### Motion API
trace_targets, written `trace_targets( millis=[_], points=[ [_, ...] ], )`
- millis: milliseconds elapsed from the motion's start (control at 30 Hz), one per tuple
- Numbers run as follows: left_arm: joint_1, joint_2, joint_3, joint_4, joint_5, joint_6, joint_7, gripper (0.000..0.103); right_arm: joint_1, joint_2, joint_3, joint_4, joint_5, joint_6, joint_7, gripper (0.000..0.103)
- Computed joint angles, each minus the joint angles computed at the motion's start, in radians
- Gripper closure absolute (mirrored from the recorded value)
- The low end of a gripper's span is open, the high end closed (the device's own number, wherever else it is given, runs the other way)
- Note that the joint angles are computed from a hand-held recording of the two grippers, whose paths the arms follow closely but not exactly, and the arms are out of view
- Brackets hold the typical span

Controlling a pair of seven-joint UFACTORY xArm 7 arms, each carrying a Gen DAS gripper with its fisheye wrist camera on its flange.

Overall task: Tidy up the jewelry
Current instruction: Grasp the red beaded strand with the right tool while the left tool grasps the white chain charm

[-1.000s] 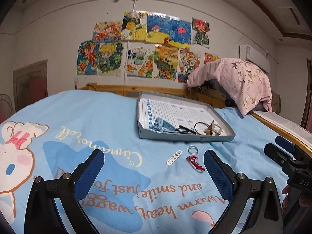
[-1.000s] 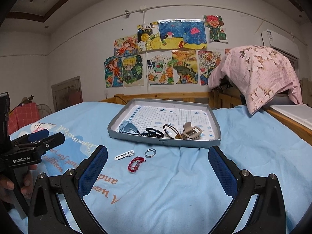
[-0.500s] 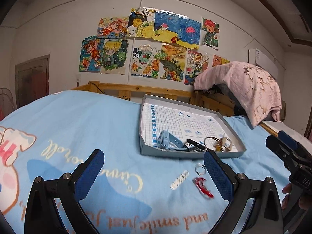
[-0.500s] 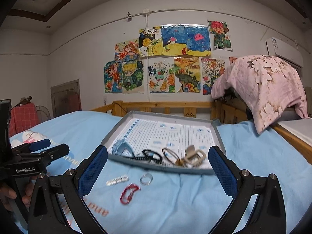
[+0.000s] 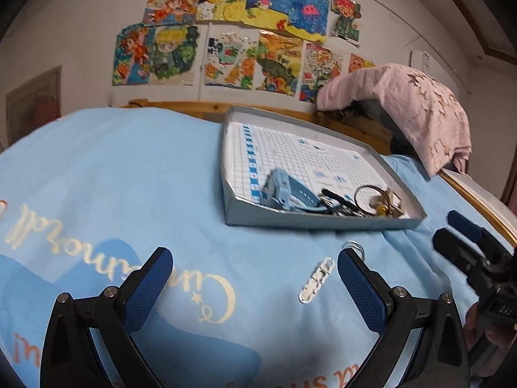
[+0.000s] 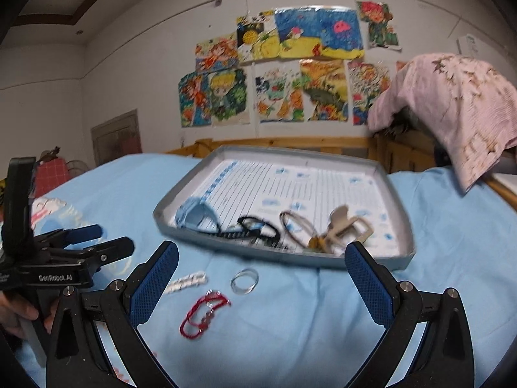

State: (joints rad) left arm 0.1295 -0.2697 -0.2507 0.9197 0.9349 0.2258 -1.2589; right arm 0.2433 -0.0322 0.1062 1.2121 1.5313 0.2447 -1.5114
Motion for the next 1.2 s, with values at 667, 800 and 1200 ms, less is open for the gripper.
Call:
trace_targets(
  millis=[667,800,1200],
  points=[
    [-0.335,0.092,0.259,-0.068,-0.754,-0.148,0.81,0.049,-0.036,0.033,-0.004,-0.042,-0.329,0.265,0.171,0.056],
    [-0.347,0.111,0.256,-0.053,-0.869,-0.129,0.91,0.055,-0.036,0.039,-0.002,-0.04,-0.384,0.288,0.201,0.056],
    [-0.3,0.162,0.19,-0.001,-1.007,-0.061,1.042,0.077,-0.037,0.064,0.014,-0.026,-0.549,0.308,0.32,0.073]
  ],
)
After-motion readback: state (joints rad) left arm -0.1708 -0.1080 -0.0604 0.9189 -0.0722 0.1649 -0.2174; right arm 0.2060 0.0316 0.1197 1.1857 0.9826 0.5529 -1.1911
